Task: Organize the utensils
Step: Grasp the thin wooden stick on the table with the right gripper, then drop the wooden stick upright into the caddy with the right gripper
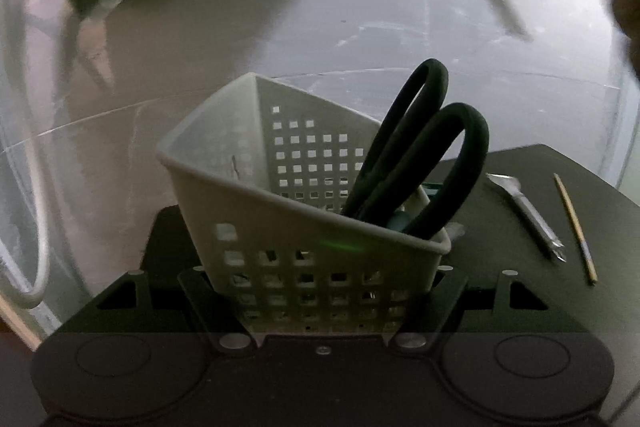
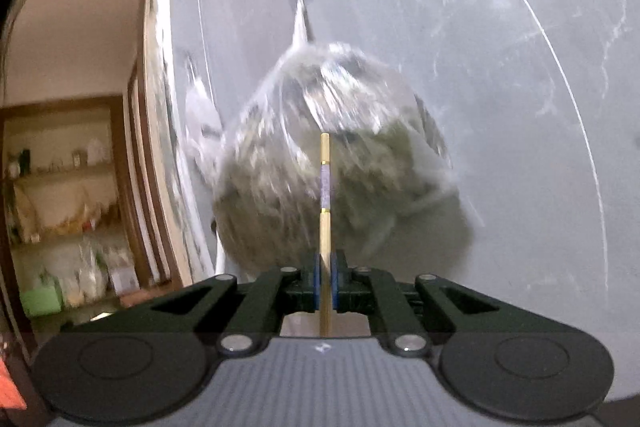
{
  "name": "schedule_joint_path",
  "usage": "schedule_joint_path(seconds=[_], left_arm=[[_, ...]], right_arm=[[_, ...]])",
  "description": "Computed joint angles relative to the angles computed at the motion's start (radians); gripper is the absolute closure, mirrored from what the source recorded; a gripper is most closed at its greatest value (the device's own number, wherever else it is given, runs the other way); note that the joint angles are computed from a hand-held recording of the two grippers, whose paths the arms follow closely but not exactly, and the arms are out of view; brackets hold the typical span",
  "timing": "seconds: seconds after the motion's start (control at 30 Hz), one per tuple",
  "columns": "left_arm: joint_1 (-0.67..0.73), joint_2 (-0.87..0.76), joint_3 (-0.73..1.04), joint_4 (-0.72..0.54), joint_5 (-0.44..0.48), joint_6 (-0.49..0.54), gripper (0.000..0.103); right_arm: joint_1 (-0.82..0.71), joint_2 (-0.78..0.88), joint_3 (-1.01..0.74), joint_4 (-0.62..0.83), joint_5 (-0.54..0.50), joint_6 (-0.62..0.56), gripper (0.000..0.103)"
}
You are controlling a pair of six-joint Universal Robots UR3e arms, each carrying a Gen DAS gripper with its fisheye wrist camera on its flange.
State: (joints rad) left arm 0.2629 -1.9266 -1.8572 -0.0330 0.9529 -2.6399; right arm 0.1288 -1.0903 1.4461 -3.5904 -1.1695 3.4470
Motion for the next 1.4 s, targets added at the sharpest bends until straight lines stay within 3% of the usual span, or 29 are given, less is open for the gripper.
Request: schedule_joint_path(seconds=[0.17, 0.37, 0.53, 0.67, 1.03, 1.1, 1.13, 1.17, 1.3, 1.4], left_arm=[[0.001, 0.034, -0.023, -0.042, -0.019, 0.052, 0.026], [-0.009, 0.034, -0.029, -0.028, -0.019, 0.100, 0.026], [-0.020, 0.037, -0.034, -0.025, -0.004, 0.085, 0.026], [-0.032, 0.026, -0.010, -0.030, 0.018, 0.064, 0.026], [-0.053, 0.041, -0.059, 0.036, 0.054, 0.022, 0.026], [-0.059, 0.050, -0.067, 0.042, 0.059, 0.015, 0.026], [-0.060, 0.046, -0.063, 0.045, 0.062, 0.015, 0.026], [-0.060, 0.047, -0.067, 0.052, 0.063, 0.008, 0.026], [-0.048, 0.046, -0.081, 0.068, 0.050, -0.022, 0.026], [-0.044, 0.052, -0.099, 0.089, 0.052, -0.039, 0.026]], right_arm=[[0.019, 0.088, 0.059, -0.153, 0.017, -0.018, 0.096], [0.014, 0.174, 0.042, -0.213, 0.037, -0.019, 0.096], [0.016, 0.240, -0.063, -0.278, 0.028, -0.011, 0.096], [-0.017, 0.278, -0.075, -0.324, 0.104, -0.054, 0.096], [-0.069, 0.165, 0.265, -0.344, 0.173, -0.202, 0.095], [-0.081, 0.098, 0.337, -0.268, 0.185, -0.235, 0.065], [-0.090, 0.059, 0.383, -0.260, 0.179, -0.228, 0.029], [-0.106, 0.018, 0.433, -0.268, 0.180, -0.207, 0.016], [-0.172, -0.209, 0.605, -0.121, 0.119, -0.177, 0.011], [-0.228, -0.356, 0.672, 0.119, 0.057, -0.213, 0.001]])
